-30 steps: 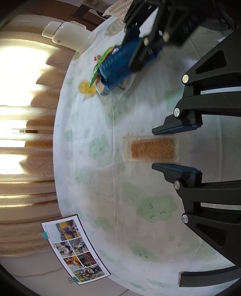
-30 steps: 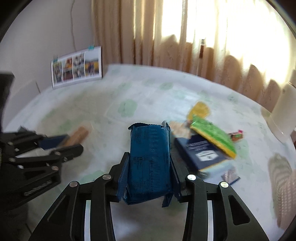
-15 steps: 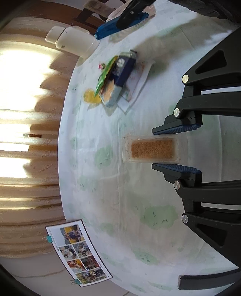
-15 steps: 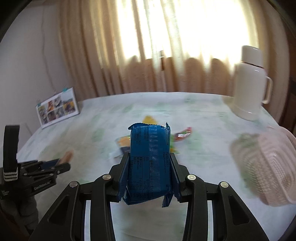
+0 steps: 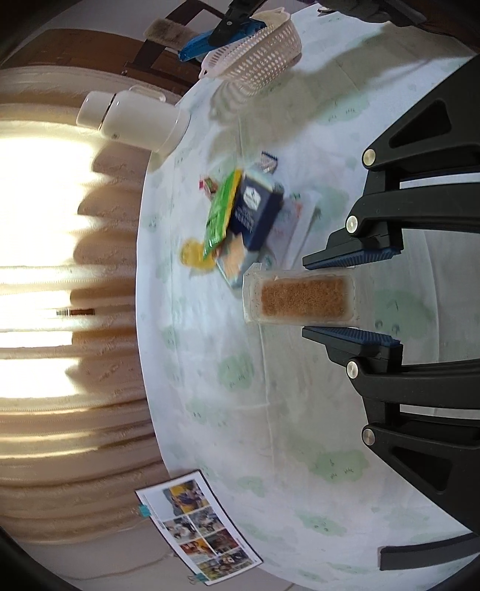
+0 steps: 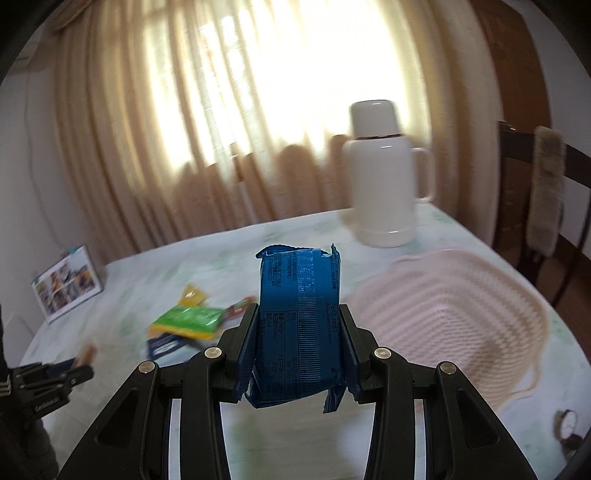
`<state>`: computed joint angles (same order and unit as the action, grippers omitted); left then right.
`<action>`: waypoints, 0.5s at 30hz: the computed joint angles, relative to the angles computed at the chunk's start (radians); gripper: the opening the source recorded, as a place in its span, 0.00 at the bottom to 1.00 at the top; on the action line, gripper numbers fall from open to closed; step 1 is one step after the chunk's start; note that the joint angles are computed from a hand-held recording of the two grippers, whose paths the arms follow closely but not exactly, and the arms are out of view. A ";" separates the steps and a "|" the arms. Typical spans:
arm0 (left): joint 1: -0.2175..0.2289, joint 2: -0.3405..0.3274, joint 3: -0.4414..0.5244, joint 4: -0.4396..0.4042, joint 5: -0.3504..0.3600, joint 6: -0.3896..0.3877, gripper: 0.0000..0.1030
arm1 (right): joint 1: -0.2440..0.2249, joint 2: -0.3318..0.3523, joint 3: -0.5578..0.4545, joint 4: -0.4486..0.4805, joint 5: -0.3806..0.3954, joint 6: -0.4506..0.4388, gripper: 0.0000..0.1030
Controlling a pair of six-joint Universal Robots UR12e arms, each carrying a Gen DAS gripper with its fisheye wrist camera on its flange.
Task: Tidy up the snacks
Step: 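Carry the blue package into the pink basket and open the right tool while left holds tray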
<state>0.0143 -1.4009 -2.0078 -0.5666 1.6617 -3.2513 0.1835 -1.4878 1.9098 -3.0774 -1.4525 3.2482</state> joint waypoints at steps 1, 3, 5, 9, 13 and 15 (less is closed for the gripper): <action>-0.007 -0.004 0.006 -0.003 0.002 0.002 0.26 | -0.008 -0.002 0.001 0.000 -0.007 0.007 0.40; -0.020 -0.011 0.016 -0.008 0.009 0.003 0.26 | -0.027 -0.006 0.005 0.000 -0.021 0.019 0.40; -0.032 -0.018 0.025 -0.012 0.014 0.005 0.26 | -0.043 -0.007 0.008 0.000 -0.040 0.027 0.40; -0.064 -0.036 0.049 -0.024 0.031 0.011 0.26 | -0.071 0.000 0.008 0.006 -0.079 0.045 0.42; -0.101 -0.059 0.077 -0.033 0.052 0.020 0.26 | -0.098 0.003 0.013 0.010 -0.091 0.082 0.60; -0.115 -0.070 0.090 -0.038 0.056 0.025 0.26 | -0.118 -0.002 0.023 -0.007 -0.074 0.103 0.60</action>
<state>-0.1007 -1.4712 -1.9178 -0.6041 1.7181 -3.2267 0.0657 -1.4897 1.9332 -3.0842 -1.5262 3.3509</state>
